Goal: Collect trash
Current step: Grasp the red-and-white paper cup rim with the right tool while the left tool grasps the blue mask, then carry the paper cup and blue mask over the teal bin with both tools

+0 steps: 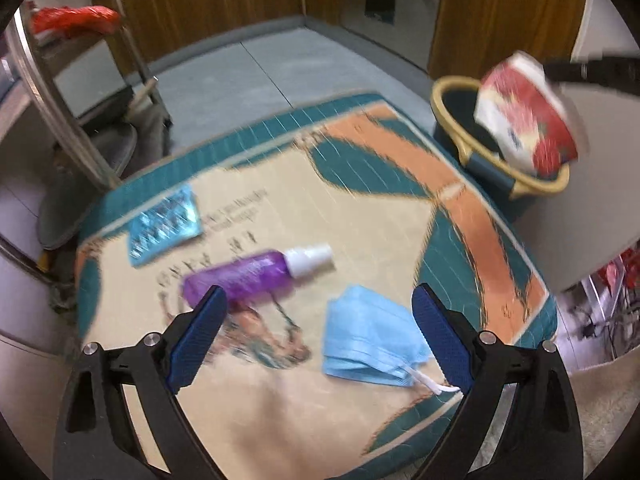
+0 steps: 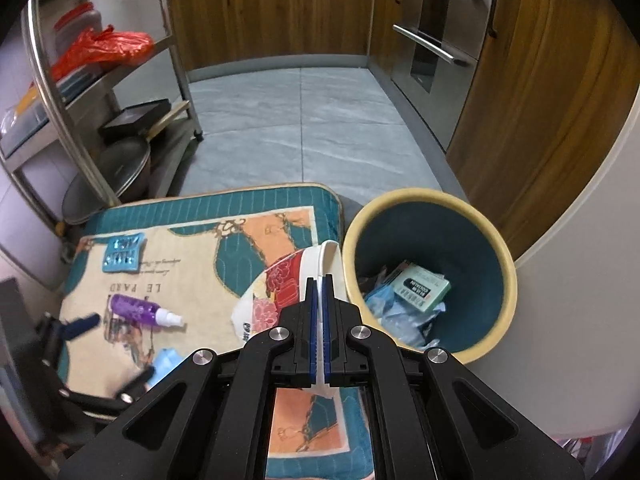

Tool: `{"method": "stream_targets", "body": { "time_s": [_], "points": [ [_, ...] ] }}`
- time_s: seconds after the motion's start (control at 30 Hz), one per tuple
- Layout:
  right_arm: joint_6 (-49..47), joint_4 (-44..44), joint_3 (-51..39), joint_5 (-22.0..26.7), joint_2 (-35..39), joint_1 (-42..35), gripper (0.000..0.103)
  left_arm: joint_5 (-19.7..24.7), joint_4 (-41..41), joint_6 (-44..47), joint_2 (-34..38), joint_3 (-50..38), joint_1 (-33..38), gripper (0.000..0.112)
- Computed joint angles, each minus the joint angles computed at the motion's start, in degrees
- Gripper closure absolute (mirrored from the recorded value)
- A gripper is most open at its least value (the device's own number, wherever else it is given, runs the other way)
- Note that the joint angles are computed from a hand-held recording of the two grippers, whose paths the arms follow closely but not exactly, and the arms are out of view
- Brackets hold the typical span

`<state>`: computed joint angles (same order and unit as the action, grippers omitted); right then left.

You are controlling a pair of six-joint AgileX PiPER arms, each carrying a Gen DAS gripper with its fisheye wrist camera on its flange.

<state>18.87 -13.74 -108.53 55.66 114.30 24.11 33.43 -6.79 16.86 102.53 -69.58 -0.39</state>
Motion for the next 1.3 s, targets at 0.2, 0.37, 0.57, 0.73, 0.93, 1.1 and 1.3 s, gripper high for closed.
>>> {"method": "stream_targets", "body": {
  "time_s": [0.2, 0.37, 0.57, 0.73, 0.93, 1.1, 1.3],
  "points": [
    [-1.5, 0.2, 0.1, -0.2, 0.1, 0.2, 0.1, 3.2, 1.1, 0.7, 4.7, -1.6, -3.0, 0.053],
    [-1.5, 0.4, 1.0, -0.6, -0.3, -0.5, 0.1, 4.5, 5.0, -2.0, 6.6, -2.5, -4.5, 0.072],
    [-1.1, 1.0, 1.6, -0.9, -0.7, -1.3, 0.1, 5.1, 5.3, -1.7, 5.7, -2.5, -4.1, 0.09],
    [-0.9, 0.9, 1.6, -1.0, -0.8, -1.3, 0.1, 3.0, 3.8, -1.4, 3.8, -2.4, -3.1, 0.093],
    [-0.6, 0.2, 1.6, -0.8, -0.9, -1.1, 0.1, 0.9, -1.5, 1.6, 0.4, -2.2, -1.7, 0.094],
    [-0.3, -0.9, 2.3, -0.8, -1.3, -0.9, 0.1, 0.1, -0.6, 0.7, 0.1, -3.1, -2.6, 0.094],
    [0.4, -0.4, 4.4, -2.7, -2.8, -2.9, 0.1, -0.1, -3.6, 2.9, -0.4, -4.9, -3.5, 0.094]
  ]
}}
